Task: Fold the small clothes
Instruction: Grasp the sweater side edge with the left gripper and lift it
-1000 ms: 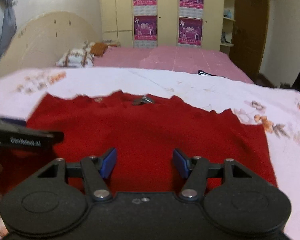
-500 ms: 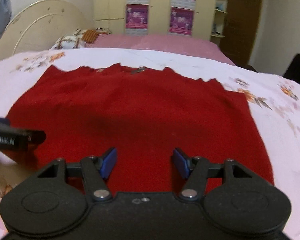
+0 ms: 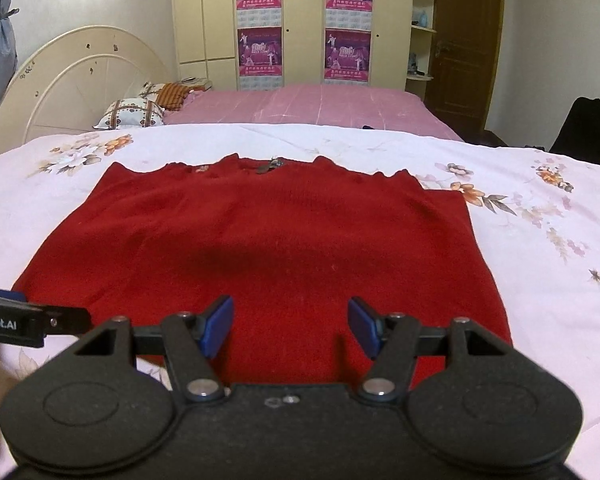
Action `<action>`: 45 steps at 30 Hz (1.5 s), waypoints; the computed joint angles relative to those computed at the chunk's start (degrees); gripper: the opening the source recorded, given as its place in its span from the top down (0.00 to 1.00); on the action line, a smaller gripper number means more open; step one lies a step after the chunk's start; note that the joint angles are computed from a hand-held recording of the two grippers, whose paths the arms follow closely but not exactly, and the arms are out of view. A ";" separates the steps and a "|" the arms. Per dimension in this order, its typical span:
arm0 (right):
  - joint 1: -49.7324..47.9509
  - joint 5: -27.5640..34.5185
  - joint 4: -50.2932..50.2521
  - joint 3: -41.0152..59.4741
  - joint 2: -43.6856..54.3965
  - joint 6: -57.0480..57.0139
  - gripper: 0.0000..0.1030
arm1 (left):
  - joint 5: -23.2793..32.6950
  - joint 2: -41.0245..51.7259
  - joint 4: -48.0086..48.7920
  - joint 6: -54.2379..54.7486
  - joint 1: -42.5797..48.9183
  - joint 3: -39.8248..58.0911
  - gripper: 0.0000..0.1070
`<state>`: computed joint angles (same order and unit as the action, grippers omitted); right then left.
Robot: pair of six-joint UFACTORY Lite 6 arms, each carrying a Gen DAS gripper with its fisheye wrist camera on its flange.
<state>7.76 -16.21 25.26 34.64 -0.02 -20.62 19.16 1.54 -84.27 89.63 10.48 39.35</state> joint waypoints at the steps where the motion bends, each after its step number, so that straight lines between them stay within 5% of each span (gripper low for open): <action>1: -0.17 0.14 0.13 -0.07 -0.18 -0.36 0.40 | 1.53 0.29 0.73 -0.76 0.86 -0.22 0.04; 6: -0.38 -0.26 0.57 -0.41 -0.50 -0.31 0.40 | 13.08 2.37 -3.78 1.58 7.88 -2.53 0.04; 10: -1.71 -0.34 -4.20 -0.31 0.28 3.82 0.40 | 22.40 7.51 -10.35 1.63 13.52 -1.86 0.20; 18: -2.94 -2.74 -14.94 3.35 6.50 14.05 0.40 | 30.45 18.74 -25.55 5.50 13.37 2.11 0.26; 24: -3.06 -3.37 -18.95 11.04 14.06 17.95 0.40 | 29.44 21.83 -35.30 9.28 9.24 5.06 0.30; 26: -2.91 -3.12 -19.23 14.01 16.51 18.02 0.40 | 27.11 22.31 -37.08 9.39 8.17 6.07 0.61; 28: -2.46 -3.24 -19.56 15.89 18.13 17.59 0.40 | 26.84 23.54 -36.64 8.41 9.09 6.89 0.76; 31: -0.36 -3.22 -8.24 18.39 22.09 4.02 0.40 | 25.52 22.78 -37.18 9.61 8.62 6.82 0.79; 32: -0.01 -4.55 -6.78 18.48 24.54 1.78 0.39 | 25.35 21.78 -37.50 10.43 8.27 6.48 0.91; 35: 2.01 -12.81 -4.41 14.03 24.65 -1.64 0.38 | 23.80 15.01 -39.78 18.74 5.91 4.14 0.91; 45: -8.15 -8.41 -21.46 7.87 13.35 19.76 0.41 | 18.96 10.39 -33.64 21.96 -13.46 15.85 0.91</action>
<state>-0.39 -24.62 3.80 42.51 13.32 -0.85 38.12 11.94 -117.90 111.59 -2.98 55.20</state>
